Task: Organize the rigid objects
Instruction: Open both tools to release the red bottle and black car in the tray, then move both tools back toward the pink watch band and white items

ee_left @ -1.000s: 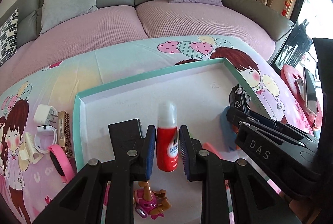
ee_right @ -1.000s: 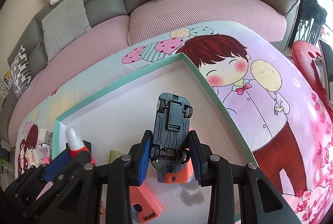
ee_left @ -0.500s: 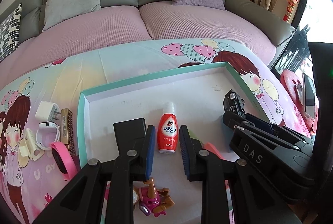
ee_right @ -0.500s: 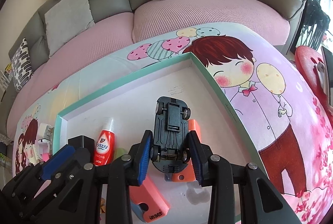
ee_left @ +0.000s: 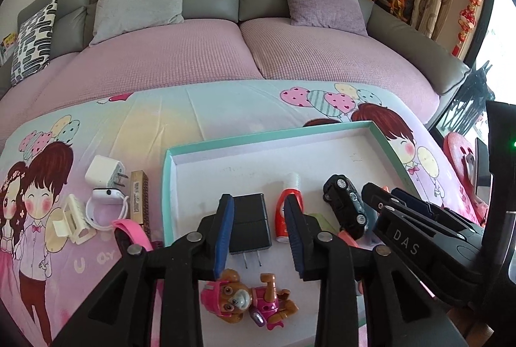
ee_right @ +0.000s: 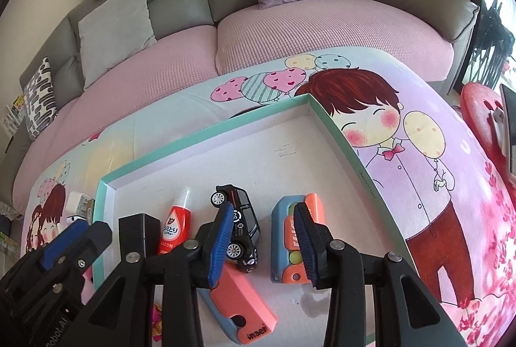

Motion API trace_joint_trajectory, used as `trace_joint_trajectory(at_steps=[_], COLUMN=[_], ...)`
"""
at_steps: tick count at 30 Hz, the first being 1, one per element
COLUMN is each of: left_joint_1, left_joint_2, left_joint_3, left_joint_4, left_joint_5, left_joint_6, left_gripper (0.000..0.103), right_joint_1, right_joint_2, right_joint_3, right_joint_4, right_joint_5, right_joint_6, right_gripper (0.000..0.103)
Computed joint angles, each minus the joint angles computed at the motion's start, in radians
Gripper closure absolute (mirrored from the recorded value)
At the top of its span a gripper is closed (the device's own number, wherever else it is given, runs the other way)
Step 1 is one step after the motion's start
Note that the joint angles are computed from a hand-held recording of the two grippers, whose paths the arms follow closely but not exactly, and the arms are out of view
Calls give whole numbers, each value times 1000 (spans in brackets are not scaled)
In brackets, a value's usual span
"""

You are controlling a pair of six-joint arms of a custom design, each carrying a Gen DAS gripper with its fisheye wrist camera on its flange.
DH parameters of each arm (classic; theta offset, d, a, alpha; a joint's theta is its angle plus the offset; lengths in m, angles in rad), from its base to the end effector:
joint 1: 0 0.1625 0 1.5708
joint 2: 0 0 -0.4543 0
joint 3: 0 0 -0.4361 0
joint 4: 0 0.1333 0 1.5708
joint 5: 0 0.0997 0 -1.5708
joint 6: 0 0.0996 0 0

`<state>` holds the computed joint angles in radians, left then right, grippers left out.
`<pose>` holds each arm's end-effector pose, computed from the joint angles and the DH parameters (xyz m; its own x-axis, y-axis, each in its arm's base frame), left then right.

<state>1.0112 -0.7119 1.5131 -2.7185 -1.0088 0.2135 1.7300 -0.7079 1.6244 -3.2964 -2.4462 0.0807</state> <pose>-0.2507 -0.7513 0.1007 -0.6889 0.4580 -0.5618 0.6603 0.7163 -0.2257 0.1711 -0.7074 0.1400 -0.7271 0.5005 0.4698 -0.0510 0.6432 -0.7640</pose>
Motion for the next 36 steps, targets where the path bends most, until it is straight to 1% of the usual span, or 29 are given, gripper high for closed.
trace_joint_trajectory(at_steps=[5, 10, 11, 12, 14, 15, 16, 17, 20, 22, 23, 24, 32, 36], left_joint_1=[11, 25, 27, 29, 34, 36, 38, 40, 44, 47, 49, 51, 65, 67], left_joint_2=[-6, -11, -10, -10, -11, -12, -13, -14, -13, -13, -11, -11, -13, -14], left_joint_3=[-3, -7, -9, -10, -10, -10, -10, -10, -12, -16, -19, -21, -29, -29], left_joint_4=[-29, -41, -41, -42, -51, -56, -60, -65, -75, -71, -66, -63, -36, -39], left_joint_5=[58, 95, 103, 110, 123, 129, 133, 137, 163, 182, 191, 198, 234, 242], left_joint_6=[-32, -66, -73, -79, -87, -92, -97, -101, -117, -128, -136, -142, -185, -192], left_gripper=[55, 54, 50, 38, 28, 28, 28, 28, 23, 19, 14, 13, 13, 13], right_joint_1=[5, 14, 16, 19, 24, 27, 29, 32, 38, 41, 42, 43, 48, 49], right_joint_2=[9, 25, 28, 31, 41, 45, 50, 55, 66, 71, 74, 77, 91, 97], right_joint_3=[-10, -26, -29, -33, -43, -48, -53, -58, -69, -74, -76, -79, -92, -96], right_joint_4=[5, 6, 8, 9, 8, 9, 9, 8, 1, -3, -3, -3, -10, -23], right_joint_5=[7, 10, 11, 11, 10, 9, 9, 9, 9, 14, 16, 16, 25, 25], right_joint_6=[-16, -46, -52, -59, -79, -88, -96, -105, -129, -140, -145, -150, -175, -187], right_gripper=[59, 59, 59, 59, 59, 55, 49, 47, 44, 39, 39, 38, 24, 8])
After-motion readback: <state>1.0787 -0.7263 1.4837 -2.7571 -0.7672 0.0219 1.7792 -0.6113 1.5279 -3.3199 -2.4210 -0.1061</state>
